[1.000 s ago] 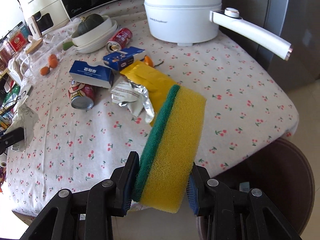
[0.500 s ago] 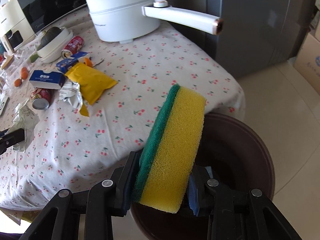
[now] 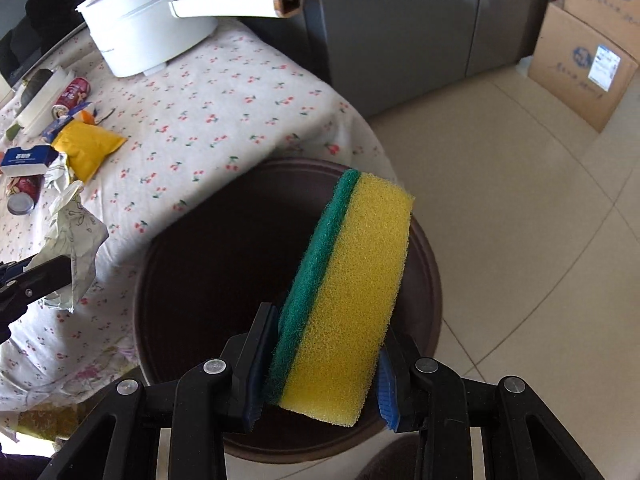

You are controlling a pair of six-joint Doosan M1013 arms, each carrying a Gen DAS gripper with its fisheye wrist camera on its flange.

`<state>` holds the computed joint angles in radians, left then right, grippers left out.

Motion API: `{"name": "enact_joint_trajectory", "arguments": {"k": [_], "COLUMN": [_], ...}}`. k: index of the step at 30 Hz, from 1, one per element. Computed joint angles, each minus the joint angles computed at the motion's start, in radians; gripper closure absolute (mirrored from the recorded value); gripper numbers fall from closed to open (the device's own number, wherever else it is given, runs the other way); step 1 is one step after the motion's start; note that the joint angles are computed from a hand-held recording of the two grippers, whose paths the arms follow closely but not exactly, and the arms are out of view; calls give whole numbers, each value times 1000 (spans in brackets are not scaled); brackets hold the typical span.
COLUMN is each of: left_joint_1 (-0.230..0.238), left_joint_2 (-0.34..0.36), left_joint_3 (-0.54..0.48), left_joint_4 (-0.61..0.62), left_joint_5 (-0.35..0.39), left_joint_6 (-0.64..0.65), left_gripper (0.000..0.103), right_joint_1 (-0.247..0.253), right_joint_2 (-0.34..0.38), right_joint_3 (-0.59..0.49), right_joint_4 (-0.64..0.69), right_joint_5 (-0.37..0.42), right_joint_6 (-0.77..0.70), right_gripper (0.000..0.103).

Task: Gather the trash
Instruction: 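Drop the tissue into the bin with the left gripper while the right carries the sponge, then open the right gripper to drop the sponge into the bin, then move both tools back over the table toward the red cartoon can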

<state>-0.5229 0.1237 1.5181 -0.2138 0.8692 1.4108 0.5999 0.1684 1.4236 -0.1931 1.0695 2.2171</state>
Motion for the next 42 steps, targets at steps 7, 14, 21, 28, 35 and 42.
{"name": "enact_joint_trajectory", "arguments": {"k": [7, 14, 21, 28, 35, 42], "left_joint_1": [-21, -51, -40, -21, 8, 50], "left_joint_2": [31, 30, 15, -9, -33, -63], "left_joint_3": [-12, -14, -3, 11, 18, 34], "left_joint_4": [41, 267, 282, 314, 327, 345], "left_joint_5": [-5, 20, 34, 46, 52, 56], "left_joint_6": [-12, -143, -141, -176, -206, -230], "left_gripper": [32, 9, 7, 7, 7, 7], "right_joint_1": [-17, -26, -16, -7, 8, 50], "right_joint_2": [-16, -20, -9, 2, 29, 76], "right_joint_3": [31, 36, 19, 1, -40, -123], "right_joint_4": [0, 2, 5, -11, -18, -80], "right_joint_5": [19, 20, 23, 18, 44, 70], "right_joint_6": [-12, -28, -33, 4, 7, -36], "right_gripper": [63, 63, 62, 29, 26, 22]}}
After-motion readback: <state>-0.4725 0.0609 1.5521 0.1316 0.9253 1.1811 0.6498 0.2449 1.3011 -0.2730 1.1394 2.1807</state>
